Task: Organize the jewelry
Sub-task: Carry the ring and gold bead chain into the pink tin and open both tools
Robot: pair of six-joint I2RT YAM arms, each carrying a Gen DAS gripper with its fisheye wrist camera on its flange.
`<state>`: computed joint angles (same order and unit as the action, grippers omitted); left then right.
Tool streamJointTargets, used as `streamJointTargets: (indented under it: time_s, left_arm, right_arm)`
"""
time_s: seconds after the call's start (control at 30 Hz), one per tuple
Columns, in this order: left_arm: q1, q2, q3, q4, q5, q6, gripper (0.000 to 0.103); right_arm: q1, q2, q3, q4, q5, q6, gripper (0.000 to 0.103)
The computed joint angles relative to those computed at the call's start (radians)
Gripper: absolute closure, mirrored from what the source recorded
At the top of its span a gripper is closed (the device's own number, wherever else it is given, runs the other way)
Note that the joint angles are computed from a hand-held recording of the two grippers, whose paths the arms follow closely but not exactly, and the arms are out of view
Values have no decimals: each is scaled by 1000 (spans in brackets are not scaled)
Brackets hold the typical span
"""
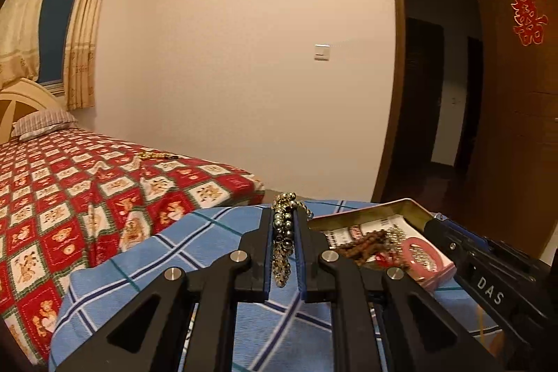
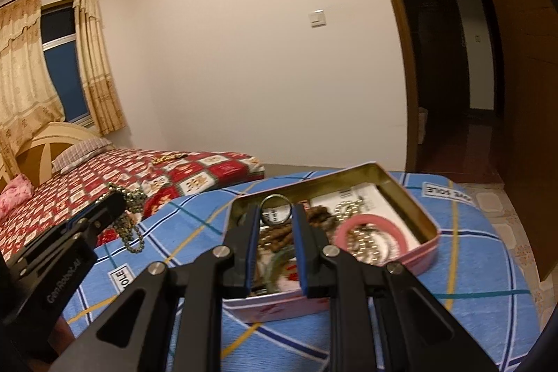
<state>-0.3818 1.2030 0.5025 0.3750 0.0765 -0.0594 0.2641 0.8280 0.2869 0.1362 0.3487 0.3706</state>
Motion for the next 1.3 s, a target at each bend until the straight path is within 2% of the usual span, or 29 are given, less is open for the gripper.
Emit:
streamJointTargets:
  time_s: [0.4, 0.67, 0.9, 1.13, 1.3]
  left_arm:
    - [-154, 107, 74, 15, -38, -28, 93]
    - [-235, 251, 181, 16, -63, -61, 93]
    - [-246, 376, 279, -6, -69, -83, 93]
    - [-240, 441, 335, -61, -51, -83, 93]
    - [-254, 464, 374, -121, -74, -75, 93]
  right_arm:
    - [-257, -37, -8, -21, -160, -79, 81]
    - [-379, 72, 18, 30, -246, -126, 81]
    - [-441, 242, 81, 95, -301, -172, 81]
    - [-475, 377, 154, 81, -343, -216, 81]
    - [-458, 434, 195, 42, -310, -250, 81]
